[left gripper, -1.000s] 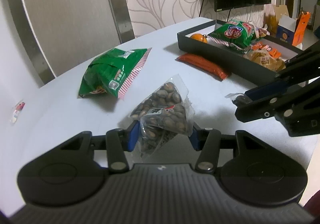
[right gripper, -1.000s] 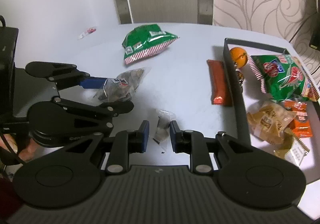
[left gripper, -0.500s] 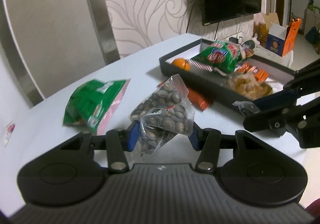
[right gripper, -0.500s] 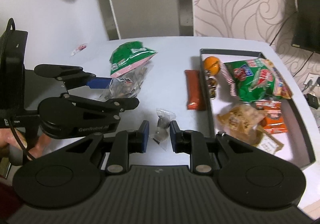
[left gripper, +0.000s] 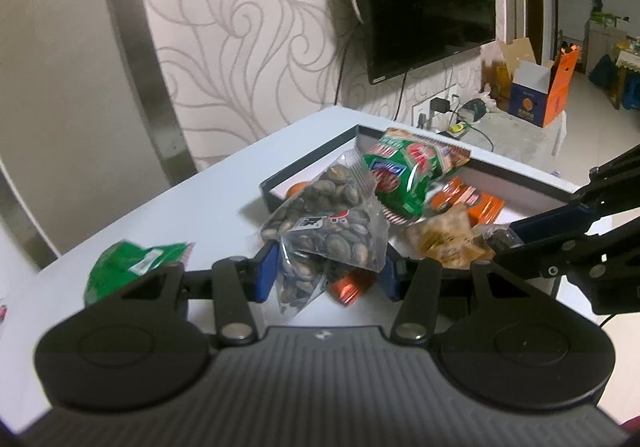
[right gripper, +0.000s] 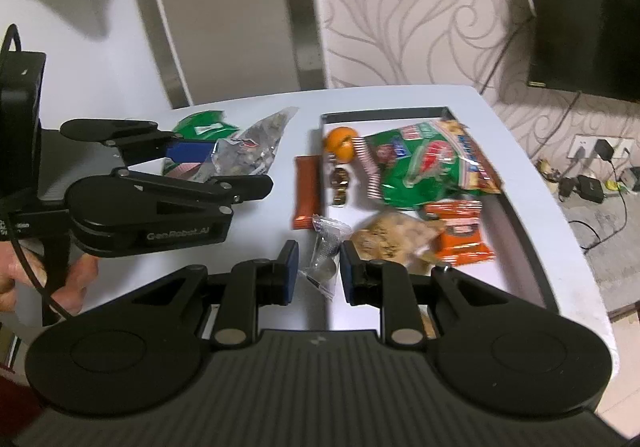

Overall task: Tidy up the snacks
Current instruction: 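Carry nut bag with left gripper while right gripper grasps small clear packet, then open left gripper over box to drop nut bag while right drops packet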

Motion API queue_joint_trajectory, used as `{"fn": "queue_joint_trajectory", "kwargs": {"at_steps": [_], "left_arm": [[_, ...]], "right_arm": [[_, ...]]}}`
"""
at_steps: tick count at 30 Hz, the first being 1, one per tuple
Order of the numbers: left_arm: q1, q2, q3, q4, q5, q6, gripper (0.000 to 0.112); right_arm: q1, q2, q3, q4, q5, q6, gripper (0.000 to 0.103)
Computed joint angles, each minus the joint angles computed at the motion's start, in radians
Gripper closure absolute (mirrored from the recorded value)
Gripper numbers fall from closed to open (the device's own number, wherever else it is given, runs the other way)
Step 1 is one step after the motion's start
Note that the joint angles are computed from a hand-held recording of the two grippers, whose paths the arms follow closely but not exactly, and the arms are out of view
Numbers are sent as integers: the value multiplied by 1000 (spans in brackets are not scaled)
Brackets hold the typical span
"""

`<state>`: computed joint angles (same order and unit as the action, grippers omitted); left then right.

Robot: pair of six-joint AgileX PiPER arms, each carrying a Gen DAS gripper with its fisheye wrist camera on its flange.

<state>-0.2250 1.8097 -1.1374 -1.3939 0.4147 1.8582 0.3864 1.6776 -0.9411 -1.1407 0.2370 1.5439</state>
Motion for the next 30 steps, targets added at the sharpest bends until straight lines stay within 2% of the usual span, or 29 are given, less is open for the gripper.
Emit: {"fn": "queue_joint_trajectory", "kwargs": {"at_steps": [13,17,23,28,30], "left_arm": [[-168,52,-39,-64,-95,-4,58],[-216,79,-55,-97,-127,8,58],[-265,117,-83,-90,-167,-36,58],[-289,132,-93,-140,-204,7,57],[-292,129,-93,-148,-214,8,55]], "right_arm": [[-154,-54,113,-146,-84,84,77],[-205,-70,137,-107,-111,10,77],[-264,-90,167,43,-148,-195,77],[-297,-103,188,24,-171,-201,77],[-306,-98,184,86,-182,-273,77]]}}
